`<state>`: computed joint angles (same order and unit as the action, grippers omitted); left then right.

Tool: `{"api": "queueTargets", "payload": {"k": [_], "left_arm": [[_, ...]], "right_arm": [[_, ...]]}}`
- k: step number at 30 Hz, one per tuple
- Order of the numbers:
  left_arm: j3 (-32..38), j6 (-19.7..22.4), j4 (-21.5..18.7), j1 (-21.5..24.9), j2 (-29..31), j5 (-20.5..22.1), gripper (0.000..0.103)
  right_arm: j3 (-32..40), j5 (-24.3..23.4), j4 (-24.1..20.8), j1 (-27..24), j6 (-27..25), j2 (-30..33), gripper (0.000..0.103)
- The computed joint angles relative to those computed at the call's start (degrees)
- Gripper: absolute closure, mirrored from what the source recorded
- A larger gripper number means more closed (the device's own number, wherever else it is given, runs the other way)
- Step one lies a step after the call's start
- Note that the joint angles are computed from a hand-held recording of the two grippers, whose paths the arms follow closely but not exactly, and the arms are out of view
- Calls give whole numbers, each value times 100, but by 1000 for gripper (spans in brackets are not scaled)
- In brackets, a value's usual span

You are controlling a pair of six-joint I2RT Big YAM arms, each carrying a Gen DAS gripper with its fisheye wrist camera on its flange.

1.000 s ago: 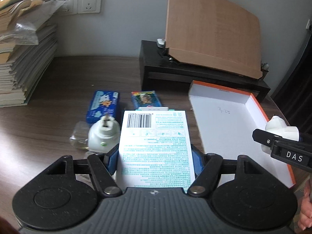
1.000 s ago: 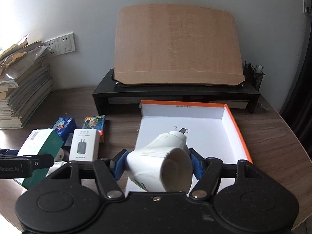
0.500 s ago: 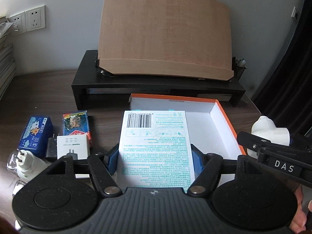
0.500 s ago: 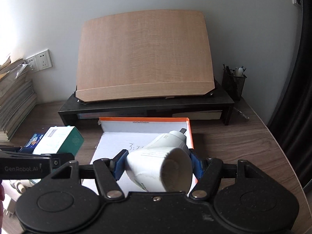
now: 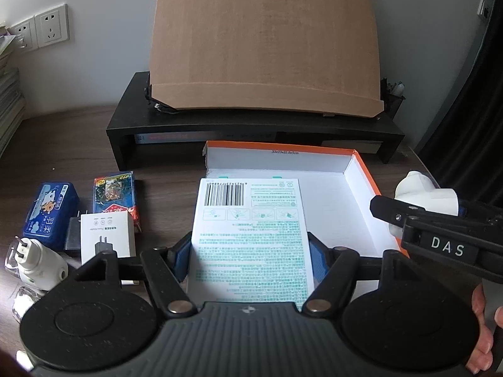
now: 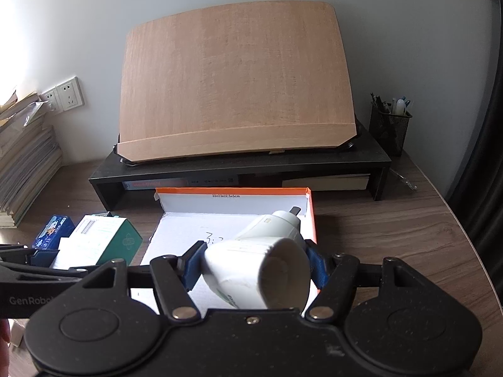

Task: Organize rigid objects
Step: 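Carry the bandage box and diffuser over the orange-rimmed white tray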

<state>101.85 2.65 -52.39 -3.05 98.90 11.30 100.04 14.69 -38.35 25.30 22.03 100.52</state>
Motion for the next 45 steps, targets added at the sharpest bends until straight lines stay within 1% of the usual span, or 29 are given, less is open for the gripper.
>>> {"api": "queueTargets", "payload": {"k": [17,45], "left_arm": [[136,-76,-111,-57,191,-43,31],[217,-36,-138,-98,283,-90,31]], "right_arm": [[316,-62,-262,-91,-39,269,24],[489,-132,-329,-120,-47,427,24]]}}
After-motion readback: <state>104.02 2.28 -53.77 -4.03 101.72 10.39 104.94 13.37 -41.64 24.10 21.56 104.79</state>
